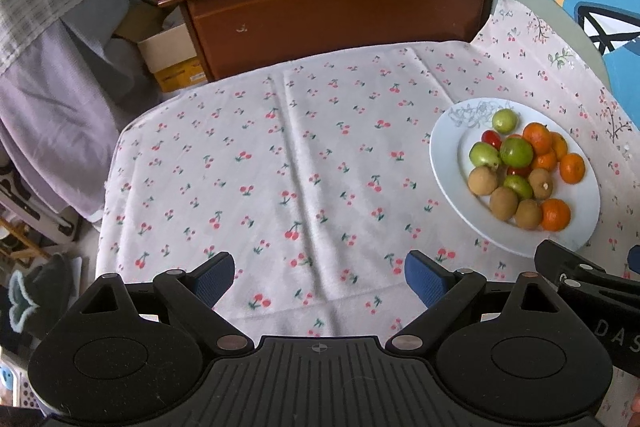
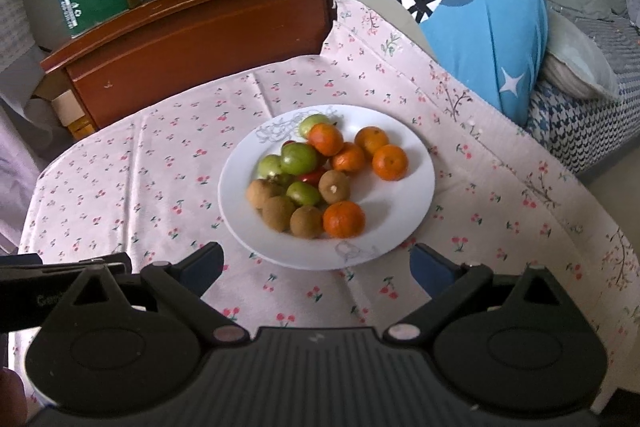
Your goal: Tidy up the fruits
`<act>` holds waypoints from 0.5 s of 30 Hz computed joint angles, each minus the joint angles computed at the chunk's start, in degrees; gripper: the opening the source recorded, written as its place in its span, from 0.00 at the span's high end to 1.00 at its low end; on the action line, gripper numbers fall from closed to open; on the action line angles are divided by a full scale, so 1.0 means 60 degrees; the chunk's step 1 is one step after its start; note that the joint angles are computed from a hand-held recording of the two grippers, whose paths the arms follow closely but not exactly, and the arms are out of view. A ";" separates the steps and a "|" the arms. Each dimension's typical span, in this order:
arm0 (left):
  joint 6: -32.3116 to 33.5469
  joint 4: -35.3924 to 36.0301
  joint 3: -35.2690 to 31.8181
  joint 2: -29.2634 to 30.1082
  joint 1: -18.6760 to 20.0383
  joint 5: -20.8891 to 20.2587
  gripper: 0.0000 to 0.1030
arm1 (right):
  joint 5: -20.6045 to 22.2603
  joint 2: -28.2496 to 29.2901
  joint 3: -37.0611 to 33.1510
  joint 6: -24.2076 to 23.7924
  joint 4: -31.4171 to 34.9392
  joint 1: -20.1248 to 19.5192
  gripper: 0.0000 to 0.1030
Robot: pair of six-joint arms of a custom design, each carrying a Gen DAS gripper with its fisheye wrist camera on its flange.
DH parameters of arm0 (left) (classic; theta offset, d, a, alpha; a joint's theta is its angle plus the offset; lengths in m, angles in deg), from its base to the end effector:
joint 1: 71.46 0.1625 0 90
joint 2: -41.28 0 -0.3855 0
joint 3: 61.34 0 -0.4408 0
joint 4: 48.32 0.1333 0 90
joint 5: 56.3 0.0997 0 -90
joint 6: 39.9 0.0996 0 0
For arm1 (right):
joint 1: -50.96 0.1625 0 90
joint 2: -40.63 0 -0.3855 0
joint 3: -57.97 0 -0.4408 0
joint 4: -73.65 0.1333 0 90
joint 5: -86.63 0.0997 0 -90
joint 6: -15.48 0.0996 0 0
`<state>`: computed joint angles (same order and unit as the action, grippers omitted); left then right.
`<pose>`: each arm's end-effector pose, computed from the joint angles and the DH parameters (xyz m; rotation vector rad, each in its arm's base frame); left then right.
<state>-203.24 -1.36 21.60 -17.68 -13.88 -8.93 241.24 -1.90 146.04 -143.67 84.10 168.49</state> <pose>-0.1153 -0.5561 0.2118 0.8532 2.2470 -0.5271 0.2853 -0.4536 0.0173 -0.2802 -2.0986 1.1185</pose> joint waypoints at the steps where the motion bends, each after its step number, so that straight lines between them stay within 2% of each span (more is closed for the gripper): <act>1: 0.0036 -0.0013 0.0048 -0.0064 0.0014 -0.0008 0.09 | -0.0058 -0.0020 0.0063 -0.0005 -0.0071 0.0024 0.04; 9: -0.0026 0.0058 0.0246 -0.0516 0.0198 -0.0135 0.09 | -0.0410 0.0206 0.0336 -0.0034 -0.0283 0.0164 0.04; 15: -0.0022 0.0099 0.0269 -0.0902 0.0434 -0.0057 0.09 | -0.1070 0.0210 0.0747 -0.1704 -0.1492 0.0179 0.04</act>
<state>-203.38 -0.76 23.21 -23.09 -11.28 -9.28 234.82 -0.64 150.52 -153.89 75.15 169.56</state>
